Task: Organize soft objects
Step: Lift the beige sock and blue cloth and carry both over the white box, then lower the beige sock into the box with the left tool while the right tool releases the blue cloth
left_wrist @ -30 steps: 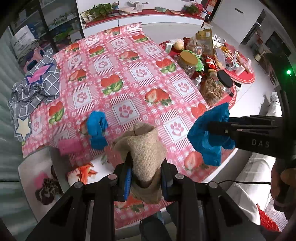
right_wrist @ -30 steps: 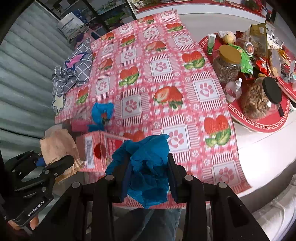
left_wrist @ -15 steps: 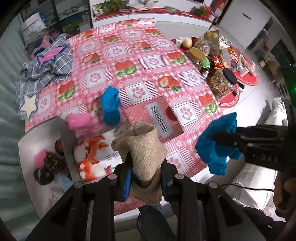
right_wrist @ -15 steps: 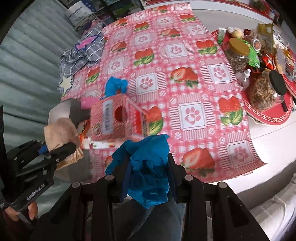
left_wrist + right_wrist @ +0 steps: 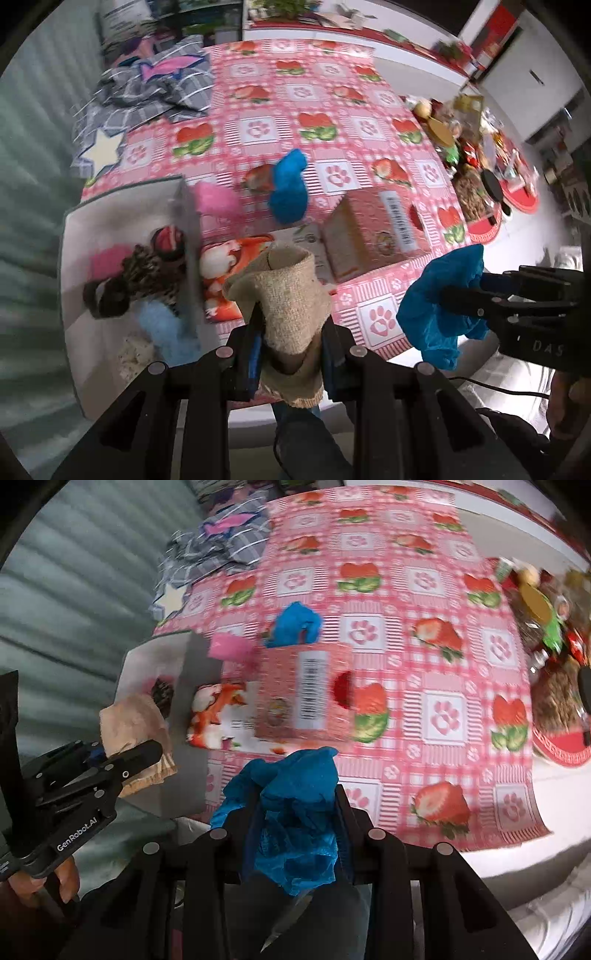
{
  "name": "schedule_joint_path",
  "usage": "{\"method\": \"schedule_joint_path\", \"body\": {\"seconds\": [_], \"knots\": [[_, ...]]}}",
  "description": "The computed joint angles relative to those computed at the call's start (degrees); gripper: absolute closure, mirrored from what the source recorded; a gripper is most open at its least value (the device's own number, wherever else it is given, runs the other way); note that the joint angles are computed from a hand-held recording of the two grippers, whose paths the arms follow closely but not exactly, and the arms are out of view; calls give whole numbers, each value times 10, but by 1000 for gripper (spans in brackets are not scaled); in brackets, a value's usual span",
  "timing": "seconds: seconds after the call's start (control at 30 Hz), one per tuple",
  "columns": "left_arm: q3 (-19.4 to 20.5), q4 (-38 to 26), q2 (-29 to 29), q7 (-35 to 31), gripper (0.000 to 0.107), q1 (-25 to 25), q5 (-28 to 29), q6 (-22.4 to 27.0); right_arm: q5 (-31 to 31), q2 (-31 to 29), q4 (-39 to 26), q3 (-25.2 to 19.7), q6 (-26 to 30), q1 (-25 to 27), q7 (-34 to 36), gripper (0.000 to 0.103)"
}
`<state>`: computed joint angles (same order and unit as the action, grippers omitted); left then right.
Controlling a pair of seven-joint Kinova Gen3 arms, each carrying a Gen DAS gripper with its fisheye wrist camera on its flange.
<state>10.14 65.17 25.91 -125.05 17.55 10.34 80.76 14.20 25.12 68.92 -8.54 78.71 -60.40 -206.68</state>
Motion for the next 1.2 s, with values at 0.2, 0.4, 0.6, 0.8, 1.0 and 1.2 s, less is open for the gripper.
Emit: {"method": "schedule_joint_path", "body": {"seconds": [0.2, 0.4, 0.6, 0.8, 1.0, 1.2], "knots": [[-12, -8, 5, 16, 79, -25, 6, 1, -14, 33, -50, 0, -3, 31, 96, 66], [-19, -14, 9, 34, 79, -49, 8, 0, -35, 71, -112, 12, 5, 50, 188, 66], [-26, -17, 11, 54, 79, -72, 10, -1, -53, 107, -176, 24, 23, 60, 261, 66], [-32, -12, 8, 74, 79, -91, 10, -7, -69, 142, -241, 35, 43, 63, 320, 66], [-38, 4, 0, 93, 79, -110, 11, -15, -89, 171, -292, 40, 60, 69, 368, 66], [-45, 9, -2, 113, 79, -125, 6, -22, -106, 213, -370, 46, 86, 75, 415, 66]]}}
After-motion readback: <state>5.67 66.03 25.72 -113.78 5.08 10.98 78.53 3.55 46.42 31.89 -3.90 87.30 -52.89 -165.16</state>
